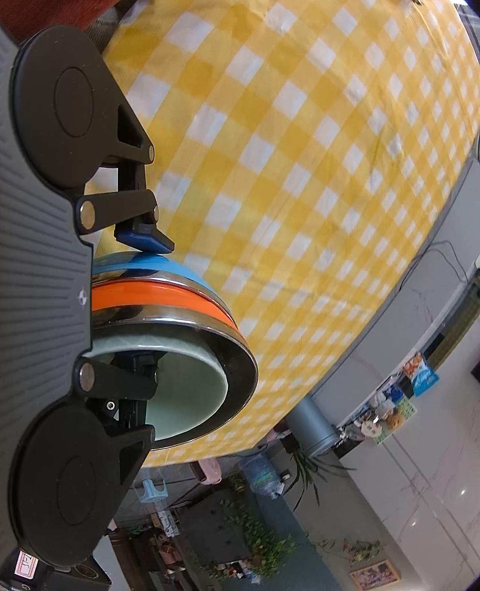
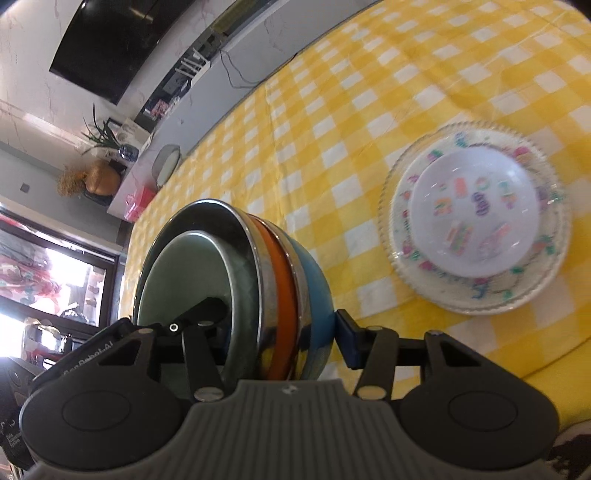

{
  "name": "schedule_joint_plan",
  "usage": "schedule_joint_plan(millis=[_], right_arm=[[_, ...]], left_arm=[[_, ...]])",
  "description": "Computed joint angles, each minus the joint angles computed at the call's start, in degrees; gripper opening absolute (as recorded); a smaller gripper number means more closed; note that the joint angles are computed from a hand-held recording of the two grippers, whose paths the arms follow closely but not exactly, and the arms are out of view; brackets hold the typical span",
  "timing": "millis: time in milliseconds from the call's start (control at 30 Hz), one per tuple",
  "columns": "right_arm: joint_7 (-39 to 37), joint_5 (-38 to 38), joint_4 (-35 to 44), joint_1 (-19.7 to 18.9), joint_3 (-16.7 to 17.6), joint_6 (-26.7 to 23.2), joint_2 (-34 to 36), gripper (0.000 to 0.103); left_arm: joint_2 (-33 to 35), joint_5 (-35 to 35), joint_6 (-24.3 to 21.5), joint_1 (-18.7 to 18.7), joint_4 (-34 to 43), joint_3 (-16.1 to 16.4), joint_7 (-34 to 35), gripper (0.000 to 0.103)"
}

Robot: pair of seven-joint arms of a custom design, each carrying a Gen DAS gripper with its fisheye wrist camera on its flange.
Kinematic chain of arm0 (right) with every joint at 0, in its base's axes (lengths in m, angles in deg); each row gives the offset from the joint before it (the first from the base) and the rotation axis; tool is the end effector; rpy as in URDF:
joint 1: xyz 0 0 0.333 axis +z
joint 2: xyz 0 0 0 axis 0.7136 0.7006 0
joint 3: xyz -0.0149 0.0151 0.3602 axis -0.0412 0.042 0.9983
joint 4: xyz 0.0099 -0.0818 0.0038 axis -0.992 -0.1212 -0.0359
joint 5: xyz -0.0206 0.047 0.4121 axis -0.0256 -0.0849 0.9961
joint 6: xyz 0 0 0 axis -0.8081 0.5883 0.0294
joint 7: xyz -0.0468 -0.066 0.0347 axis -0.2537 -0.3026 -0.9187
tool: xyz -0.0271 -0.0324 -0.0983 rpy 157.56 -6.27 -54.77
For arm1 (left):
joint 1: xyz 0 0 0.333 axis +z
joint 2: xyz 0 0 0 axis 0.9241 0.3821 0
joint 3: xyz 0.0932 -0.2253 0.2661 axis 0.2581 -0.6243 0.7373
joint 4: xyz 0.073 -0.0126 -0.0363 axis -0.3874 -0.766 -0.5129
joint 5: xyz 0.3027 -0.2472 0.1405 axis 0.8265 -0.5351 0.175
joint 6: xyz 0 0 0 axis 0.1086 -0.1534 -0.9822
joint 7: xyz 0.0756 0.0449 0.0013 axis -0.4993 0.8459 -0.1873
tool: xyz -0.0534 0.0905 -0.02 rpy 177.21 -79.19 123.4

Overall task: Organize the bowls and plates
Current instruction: 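Lift the bowl stack with both grippers and carry it over the plate stack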

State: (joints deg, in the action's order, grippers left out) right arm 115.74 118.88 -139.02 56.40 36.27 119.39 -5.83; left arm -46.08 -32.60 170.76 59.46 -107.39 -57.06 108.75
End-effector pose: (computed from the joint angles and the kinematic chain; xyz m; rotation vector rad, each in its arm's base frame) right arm 0.4538 0.0605 0.3619 -1.5284 1.8171 0.2940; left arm 0.4296 -0.1661 0.3645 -2.4781 1.3937 -1.1636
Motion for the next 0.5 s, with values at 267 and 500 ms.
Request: schedule_joint_plan(millis=[267, 500], right_arm=[[1.23, -3.64, -1.24, -2.66, -2.53, -0.71, -3.76, 0.05], [1.74, -7.11, 1.07, -5.94, -4.97, -3.59, -2.18, 0.05]], left_arm=[[2.51, -0.97, -0.32, -1.82, 4.1, -2.22, 0.37, 0.054], [7.26, 2.14, -1.68, -1.16, 10.22, -4.84, -2.98, 0.053]])
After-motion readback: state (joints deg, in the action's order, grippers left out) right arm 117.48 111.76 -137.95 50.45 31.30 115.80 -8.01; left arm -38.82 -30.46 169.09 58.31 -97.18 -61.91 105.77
